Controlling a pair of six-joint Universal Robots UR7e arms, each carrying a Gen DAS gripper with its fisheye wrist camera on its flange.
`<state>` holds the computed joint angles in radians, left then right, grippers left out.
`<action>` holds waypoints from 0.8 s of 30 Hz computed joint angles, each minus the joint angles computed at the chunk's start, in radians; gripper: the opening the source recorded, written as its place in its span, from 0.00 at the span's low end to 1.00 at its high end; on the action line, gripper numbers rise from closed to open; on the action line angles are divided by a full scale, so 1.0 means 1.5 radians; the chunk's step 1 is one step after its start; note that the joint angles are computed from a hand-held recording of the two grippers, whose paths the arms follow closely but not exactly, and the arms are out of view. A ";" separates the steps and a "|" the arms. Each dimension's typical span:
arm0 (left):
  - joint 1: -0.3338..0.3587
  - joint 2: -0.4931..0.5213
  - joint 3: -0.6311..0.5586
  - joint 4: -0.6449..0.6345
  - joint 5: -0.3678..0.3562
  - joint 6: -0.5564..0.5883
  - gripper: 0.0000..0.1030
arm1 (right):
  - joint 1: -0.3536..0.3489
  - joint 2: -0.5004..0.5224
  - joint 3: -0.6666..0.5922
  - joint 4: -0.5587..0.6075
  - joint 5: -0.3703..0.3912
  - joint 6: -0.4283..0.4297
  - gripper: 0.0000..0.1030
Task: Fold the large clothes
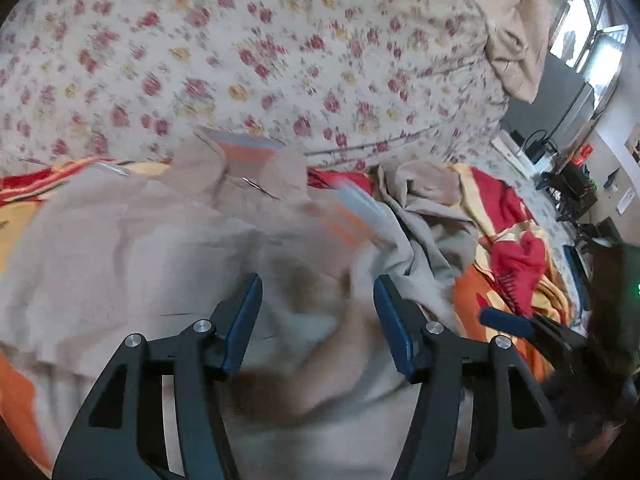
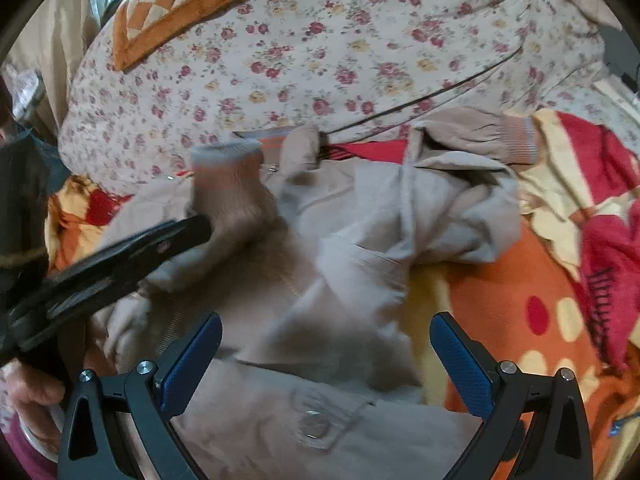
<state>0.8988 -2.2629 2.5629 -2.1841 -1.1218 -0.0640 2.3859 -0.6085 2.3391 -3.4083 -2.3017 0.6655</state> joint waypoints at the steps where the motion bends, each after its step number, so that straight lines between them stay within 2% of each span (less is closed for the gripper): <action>1: -0.012 -0.034 -0.009 0.043 0.018 0.000 0.56 | -0.005 0.004 -0.001 -0.024 0.016 -0.013 1.00; 3: -0.043 -0.103 -0.021 0.132 0.076 -0.010 0.56 | -0.014 0.015 -0.008 -0.061 0.041 -0.032 1.00; 6: -0.039 -0.177 -0.042 0.227 0.149 -0.013 0.56 | -0.021 0.025 -0.037 -0.028 0.041 -0.039 1.00; 8: -0.012 -0.201 -0.046 0.253 0.207 -0.003 0.56 | -0.025 0.027 -0.048 -0.005 0.043 -0.040 1.00; 10: 0.036 -0.199 -0.045 0.232 0.227 0.032 0.56 | -0.028 0.031 -0.048 -0.018 0.063 -0.046 1.00; 12: 0.107 -0.177 -0.041 0.170 0.220 0.086 0.56 | -0.039 0.041 -0.045 -0.047 0.116 -0.069 1.00; 14: 0.158 -0.152 -0.032 0.109 0.219 0.124 0.56 | -0.045 0.047 -0.048 -0.037 0.130 -0.069 1.00; 18: 0.201 -0.109 -0.015 0.024 0.223 0.139 0.56 | -0.076 0.060 -0.048 -0.014 0.067 -0.036 1.00; 20: 0.200 -0.095 -0.011 0.007 0.234 0.129 0.56 | -0.092 0.047 -0.031 0.013 0.029 0.011 0.89; 22: 0.204 -0.088 -0.009 -0.009 0.246 0.132 0.56 | -0.098 0.032 -0.015 0.033 0.012 0.047 0.88; 23: 0.206 -0.087 -0.008 -0.012 0.244 0.134 0.56 | -0.095 0.027 -0.005 0.030 0.001 0.053 0.88; 24: 0.207 -0.086 -0.008 -0.013 0.244 0.135 0.56 | -0.094 0.022 0.007 -0.001 0.015 0.036 0.88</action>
